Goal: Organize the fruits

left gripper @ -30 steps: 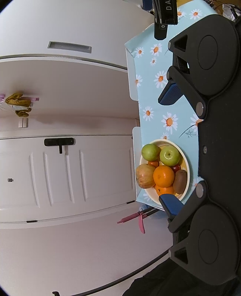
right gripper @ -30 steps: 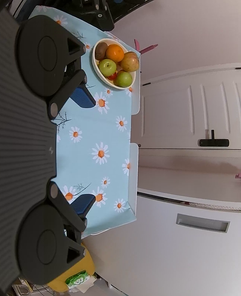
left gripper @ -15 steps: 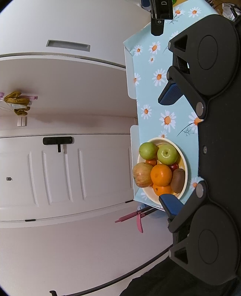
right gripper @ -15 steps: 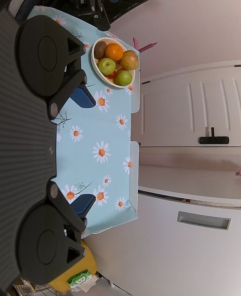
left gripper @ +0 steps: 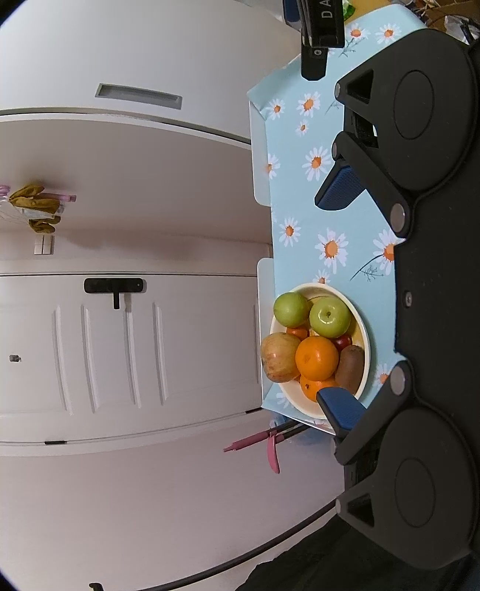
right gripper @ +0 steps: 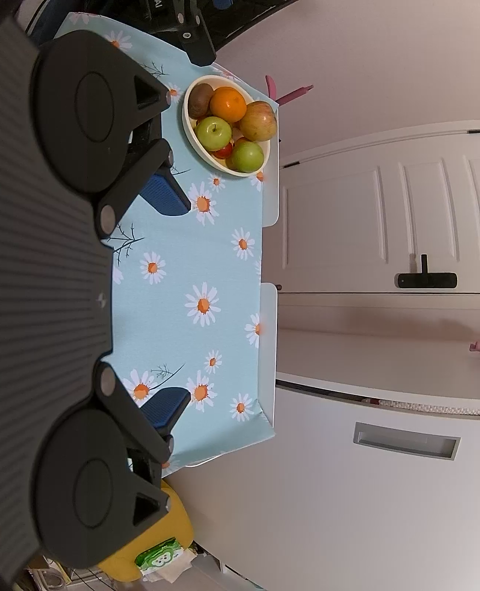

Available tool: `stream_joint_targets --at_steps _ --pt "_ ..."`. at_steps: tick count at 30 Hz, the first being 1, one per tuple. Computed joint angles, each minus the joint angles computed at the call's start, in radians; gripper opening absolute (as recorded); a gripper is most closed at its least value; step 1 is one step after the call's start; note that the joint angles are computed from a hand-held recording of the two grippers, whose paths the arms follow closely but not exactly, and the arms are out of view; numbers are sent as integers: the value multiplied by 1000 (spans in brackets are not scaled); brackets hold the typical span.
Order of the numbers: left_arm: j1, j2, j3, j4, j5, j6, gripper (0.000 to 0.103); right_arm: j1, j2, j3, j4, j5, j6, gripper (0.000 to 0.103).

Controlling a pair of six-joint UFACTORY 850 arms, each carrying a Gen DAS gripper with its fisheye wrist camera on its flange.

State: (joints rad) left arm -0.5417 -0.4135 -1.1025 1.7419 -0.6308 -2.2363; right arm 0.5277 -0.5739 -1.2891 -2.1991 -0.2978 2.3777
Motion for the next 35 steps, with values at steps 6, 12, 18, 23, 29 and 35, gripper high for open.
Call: stream_joint_targets --at_steps 6,12,18,23,29,35 --pt "-2 -2 -2 -8 -6 10 103 0 2 1 -3 -4 6 103" --pt "-2 0 -1 -5 -15 8 103 -1 3 2 -5 -4 8 103" --pt "-8 3 4 16 -35 -14 103 -2 2 0 -3 -5 6 103" --pt "-10 -3 -4 1 -51 5 103 -2 2 -4 5 -2 -4 103" --pt "2 0 -1 2 -22 -16 103 -2 -2 -12 16 2 -14 103" --pt "-7 -2 1 10 -62 -17 103 -1 -4 -16 22 3 -20 103"
